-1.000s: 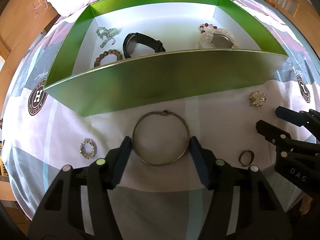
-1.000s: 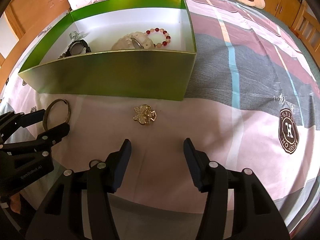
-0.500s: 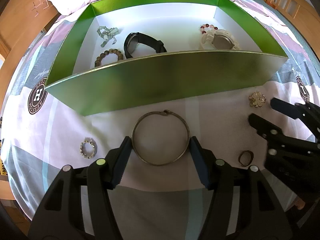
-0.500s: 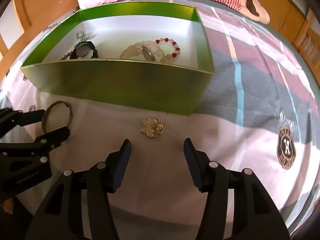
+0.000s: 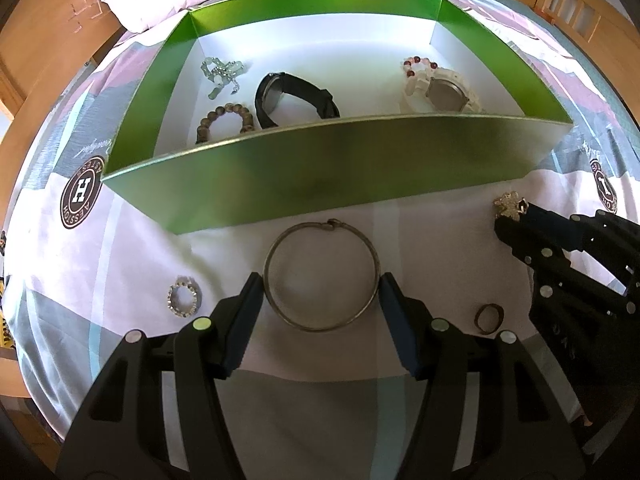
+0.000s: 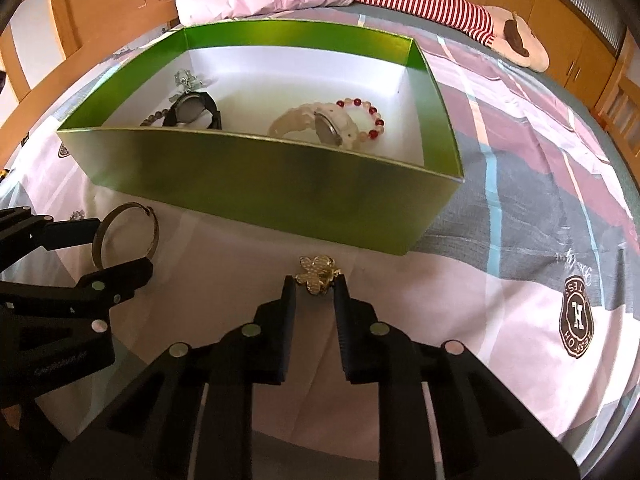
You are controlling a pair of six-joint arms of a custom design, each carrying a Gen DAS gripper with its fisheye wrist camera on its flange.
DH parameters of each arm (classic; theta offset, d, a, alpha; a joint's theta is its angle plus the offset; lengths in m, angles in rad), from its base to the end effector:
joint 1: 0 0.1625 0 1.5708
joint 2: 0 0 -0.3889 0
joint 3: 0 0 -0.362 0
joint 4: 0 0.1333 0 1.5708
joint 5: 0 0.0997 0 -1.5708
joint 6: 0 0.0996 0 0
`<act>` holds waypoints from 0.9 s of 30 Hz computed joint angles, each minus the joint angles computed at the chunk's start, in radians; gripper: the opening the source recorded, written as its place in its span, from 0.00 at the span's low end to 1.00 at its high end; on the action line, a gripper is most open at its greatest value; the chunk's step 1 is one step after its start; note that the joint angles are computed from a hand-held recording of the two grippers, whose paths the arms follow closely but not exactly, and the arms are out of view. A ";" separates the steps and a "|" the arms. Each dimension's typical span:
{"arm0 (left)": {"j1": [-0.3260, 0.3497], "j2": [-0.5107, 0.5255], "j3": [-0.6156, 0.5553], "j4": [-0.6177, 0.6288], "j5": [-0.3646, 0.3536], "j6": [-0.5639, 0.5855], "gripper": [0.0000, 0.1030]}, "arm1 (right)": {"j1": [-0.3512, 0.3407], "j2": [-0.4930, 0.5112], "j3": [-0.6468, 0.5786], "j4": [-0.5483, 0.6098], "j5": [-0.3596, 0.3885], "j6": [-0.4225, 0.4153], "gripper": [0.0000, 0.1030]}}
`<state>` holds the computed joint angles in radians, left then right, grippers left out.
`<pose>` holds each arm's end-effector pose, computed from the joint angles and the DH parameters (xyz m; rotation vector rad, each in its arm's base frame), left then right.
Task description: Organize jewelry
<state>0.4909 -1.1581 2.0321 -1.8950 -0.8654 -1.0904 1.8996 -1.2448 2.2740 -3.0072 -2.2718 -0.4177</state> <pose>-0.2892 -0.3790 0.1244 0.2273 2.3071 -0.4471 0.2051 -0.3874 0.1903 0.7032 -2.2903 0.4539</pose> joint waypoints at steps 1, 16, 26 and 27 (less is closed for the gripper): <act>-0.001 -0.001 0.001 -0.001 0.004 -0.001 0.59 | 0.003 -0.002 0.002 -0.005 0.001 -0.002 0.19; -0.046 -0.017 0.007 -0.011 0.089 0.006 0.59 | 0.018 -0.048 0.013 -0.029 0.057 -0.001 0.19; -0.062 -0.036 0.017 -0.016 0.103 -0.006 0.59 | 0.024 -0.056 0.017 -0.041 0.064 0.005 0.19; -0.067 -0.045 0.021 -0.022 0.110 -0.011 0.59 | 0.025 -0.062 0.016 -0.037 0.065 0.005 0.19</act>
<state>0.4236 -1.2030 2.0534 -1.9168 -0.7558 -1.1018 1.9245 -1.3067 2.2902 -3.0441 -2.2066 -0.4123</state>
